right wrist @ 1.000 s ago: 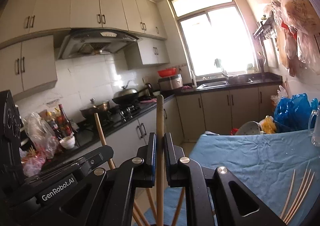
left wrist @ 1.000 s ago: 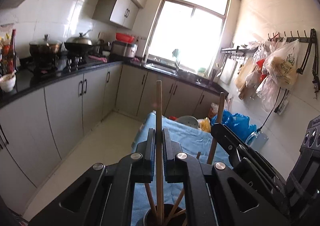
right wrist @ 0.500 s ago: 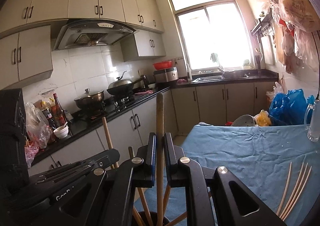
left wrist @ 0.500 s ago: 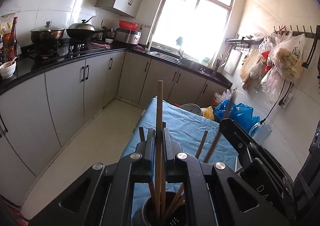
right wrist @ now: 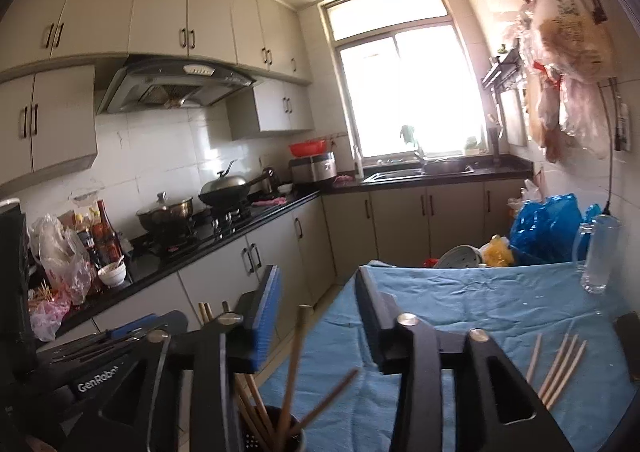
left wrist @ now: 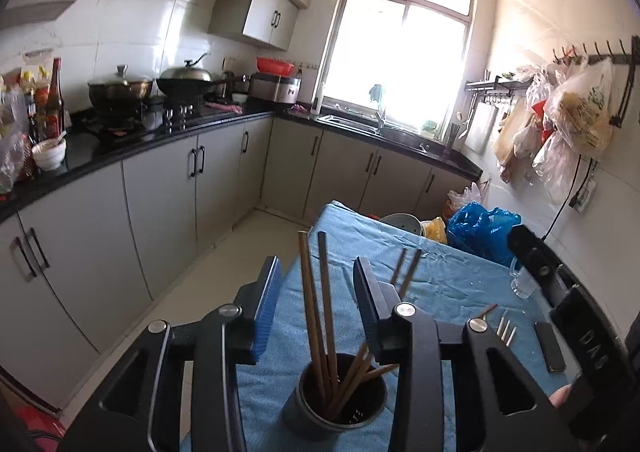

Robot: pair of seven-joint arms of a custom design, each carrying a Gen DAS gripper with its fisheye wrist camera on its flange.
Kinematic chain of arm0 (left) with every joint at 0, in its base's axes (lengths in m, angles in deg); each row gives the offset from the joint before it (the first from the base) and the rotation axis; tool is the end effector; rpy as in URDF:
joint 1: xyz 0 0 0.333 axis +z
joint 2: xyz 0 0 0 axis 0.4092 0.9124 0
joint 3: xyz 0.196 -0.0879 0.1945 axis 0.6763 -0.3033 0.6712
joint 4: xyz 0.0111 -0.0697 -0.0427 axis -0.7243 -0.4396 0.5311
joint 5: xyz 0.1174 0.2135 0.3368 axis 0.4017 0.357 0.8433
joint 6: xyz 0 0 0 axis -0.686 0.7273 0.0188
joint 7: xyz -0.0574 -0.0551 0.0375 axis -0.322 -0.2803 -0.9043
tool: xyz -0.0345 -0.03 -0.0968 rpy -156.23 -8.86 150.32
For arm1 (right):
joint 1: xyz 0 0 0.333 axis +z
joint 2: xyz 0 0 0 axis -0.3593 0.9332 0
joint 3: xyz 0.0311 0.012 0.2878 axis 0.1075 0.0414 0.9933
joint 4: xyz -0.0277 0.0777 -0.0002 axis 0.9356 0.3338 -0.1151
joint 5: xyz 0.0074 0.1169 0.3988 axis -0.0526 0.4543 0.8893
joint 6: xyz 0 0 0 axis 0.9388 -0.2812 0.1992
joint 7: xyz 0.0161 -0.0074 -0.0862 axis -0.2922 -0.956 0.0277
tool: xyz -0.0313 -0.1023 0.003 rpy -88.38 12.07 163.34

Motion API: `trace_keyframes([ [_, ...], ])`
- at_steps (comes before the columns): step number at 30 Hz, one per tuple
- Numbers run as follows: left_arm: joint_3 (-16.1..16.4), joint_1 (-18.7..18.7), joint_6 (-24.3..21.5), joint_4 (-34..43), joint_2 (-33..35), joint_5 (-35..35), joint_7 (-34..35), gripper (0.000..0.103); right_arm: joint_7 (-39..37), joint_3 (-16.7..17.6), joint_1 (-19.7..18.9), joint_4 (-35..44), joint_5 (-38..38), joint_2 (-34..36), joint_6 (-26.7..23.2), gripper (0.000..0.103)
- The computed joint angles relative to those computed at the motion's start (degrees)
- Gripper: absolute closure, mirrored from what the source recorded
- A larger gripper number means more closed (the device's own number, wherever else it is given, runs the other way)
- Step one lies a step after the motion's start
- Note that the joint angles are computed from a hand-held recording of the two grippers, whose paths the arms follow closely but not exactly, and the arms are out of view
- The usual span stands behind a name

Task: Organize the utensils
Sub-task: 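Open both tools to drop the chopsticks into the black holder, then move both open tools back over the remaining chopsticks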

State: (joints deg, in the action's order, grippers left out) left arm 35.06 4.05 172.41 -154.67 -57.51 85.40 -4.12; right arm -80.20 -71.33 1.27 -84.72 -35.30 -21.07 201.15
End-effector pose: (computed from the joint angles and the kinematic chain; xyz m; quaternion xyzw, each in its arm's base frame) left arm 0.4943 -0.3121 0.6579 -0.5238 0.6709 -0.4795 0.2137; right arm 0.4306 0.3605 0.6444 -0.4476 0.6364 -0.4257 0.4621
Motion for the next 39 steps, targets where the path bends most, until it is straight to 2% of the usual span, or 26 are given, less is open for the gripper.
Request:
trace_keyframes([
  [4, -1.24, -0.82, -0.23, -2.17, -2.96, 2.93, -0.37, 0.063, 0.08, 0.49, 0.05, -5.62, 2.8, -6.46, -2.47, 0.047],
  [6, -1.65, -1.64, 0.34, -3.26, -4.1, 4.01, -0.54, 0.057, -0.81, 0.94, -0.2, -8.27, 5.46, -9.44, -4.04, 0.041],
  [11, -2.93, -3.96, 0.86, -4.85, -5.33, 7.16, -1.33, 0.055, -2.84, 1.96, -0.58, -16.03, 13.03, -17.71, -8.08, 0.041],
  [15, -3.15, -7.47, 0.17, -5.25, -4.96, 6.49, 1.15, 0.055, -3.79, 2.69, -0.52, -22.22, 18.0, -24.8, -11.62, 0.041],
  [19, -5.12, -8.73, 0.04, -5.1, -3.93, 8.43, 1.12, 0.055, -4.75, 2.86, -0.05, -27.53, 22.43, -31.38, -14.97, 0.041],
  [23, -5.74, -11.24, -1.31, -3.07, -0.99, 6.83, 3.92, 0.055, -5.87, 2.22, 0.94, -32.47, 26.48, -37.39, -17.65, 0.041],
  [27, -7.34, -12.21, -3.27, 0.08, 2.84, 5.62, 6.25, 0.055, -7.0, 1.41, 1.73, -36.14, 29.82, -41.57, -19.58, 0.041],
  [32, -10.41, -11.82, -7.92, 6.37, 9.82, 10.63, 4.09, 0.055, -8.29, -0.57, 2.35, -39.97, 33.4, -45.15, -20.74, 0.041],
  [39, -11.16, -12.44, -12.48, 14.77, 18.62, 15.64, 0.72, 0.055, -9.87, -3.14, 1.93, -43.42, 36.92, -47.29, -19.59, 0.041],
])
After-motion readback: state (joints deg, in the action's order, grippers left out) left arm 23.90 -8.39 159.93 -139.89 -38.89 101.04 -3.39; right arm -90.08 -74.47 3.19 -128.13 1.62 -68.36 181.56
